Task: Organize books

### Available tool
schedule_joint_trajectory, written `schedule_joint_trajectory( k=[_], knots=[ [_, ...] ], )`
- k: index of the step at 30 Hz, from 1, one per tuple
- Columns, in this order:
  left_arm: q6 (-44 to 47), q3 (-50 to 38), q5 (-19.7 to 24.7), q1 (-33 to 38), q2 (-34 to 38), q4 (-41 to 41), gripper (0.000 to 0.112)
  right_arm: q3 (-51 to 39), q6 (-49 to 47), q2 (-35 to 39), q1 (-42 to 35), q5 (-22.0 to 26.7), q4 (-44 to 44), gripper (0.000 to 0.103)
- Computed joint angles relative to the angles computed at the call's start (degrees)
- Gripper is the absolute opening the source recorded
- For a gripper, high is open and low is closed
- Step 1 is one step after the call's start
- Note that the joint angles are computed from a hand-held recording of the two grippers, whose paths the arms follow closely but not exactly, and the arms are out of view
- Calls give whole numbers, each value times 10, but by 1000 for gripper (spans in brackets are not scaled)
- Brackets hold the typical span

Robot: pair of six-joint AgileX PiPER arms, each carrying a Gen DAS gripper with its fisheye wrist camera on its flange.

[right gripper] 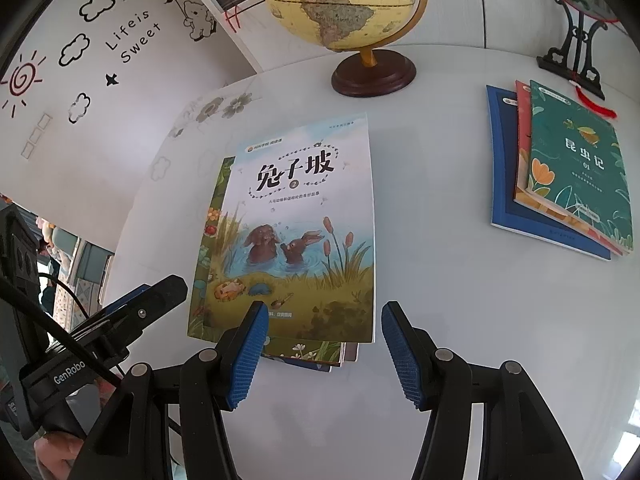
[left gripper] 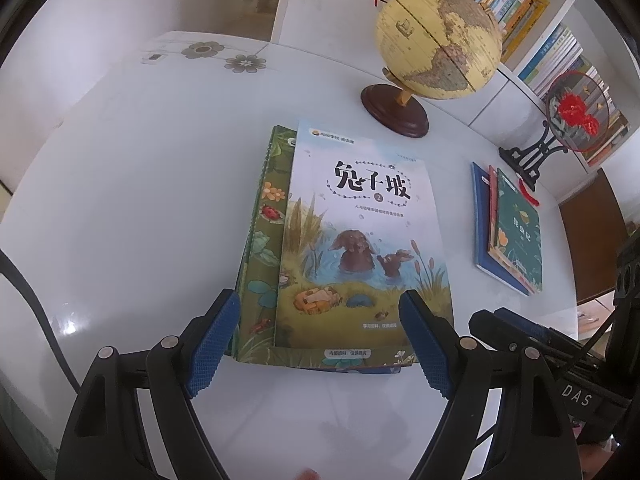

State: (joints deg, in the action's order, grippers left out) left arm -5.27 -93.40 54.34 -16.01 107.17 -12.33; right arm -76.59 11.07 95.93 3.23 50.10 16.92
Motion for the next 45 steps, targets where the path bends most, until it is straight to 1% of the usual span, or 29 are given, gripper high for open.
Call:
schedule_joint_trajectory(
  k=[2,4,10,12,15,20,22,30,34,40,45],
  knots=[
    [-7,0,0,-5,-2,9,81,2,-1,-1,-2,-2,2,57],
    [-17,0,-4,-12,-4,27,85,4,-2,-2,-3,-3,4,57],
    [-50,-7,-13,-40,-10,75,87,21,-4,-14,-9,-14,9,57],
    [-56,-8,-17,-51,-11,92,93,30,-4,-20,-15,-19,11,57],
    [-72,-9,-29,-73,-14,119,93,42,-7,-30,-27,-23,11,57],
    [-84,-38,-11,-100,0,132,93,65,-24,-50,-64,-25,26,57],
    [-103,-49,-8,-116,6,151,93,71,-36,-57,-80,-23,33,57],
    [-152,-111,16,-171,41,199,94,83,-112,-76,-159,-10,70,57],
    [-179,-164,45,-197,76,215,95,87,-154,-86,-191,-7,71,58],
    [-224,-217,69,-234,119,244,96,111,-222,-93,-255,-2,107,59],
    [-239,-273,92,-271,165,281,101,123,-264,-89,-314,5,125,59]
  ],
)
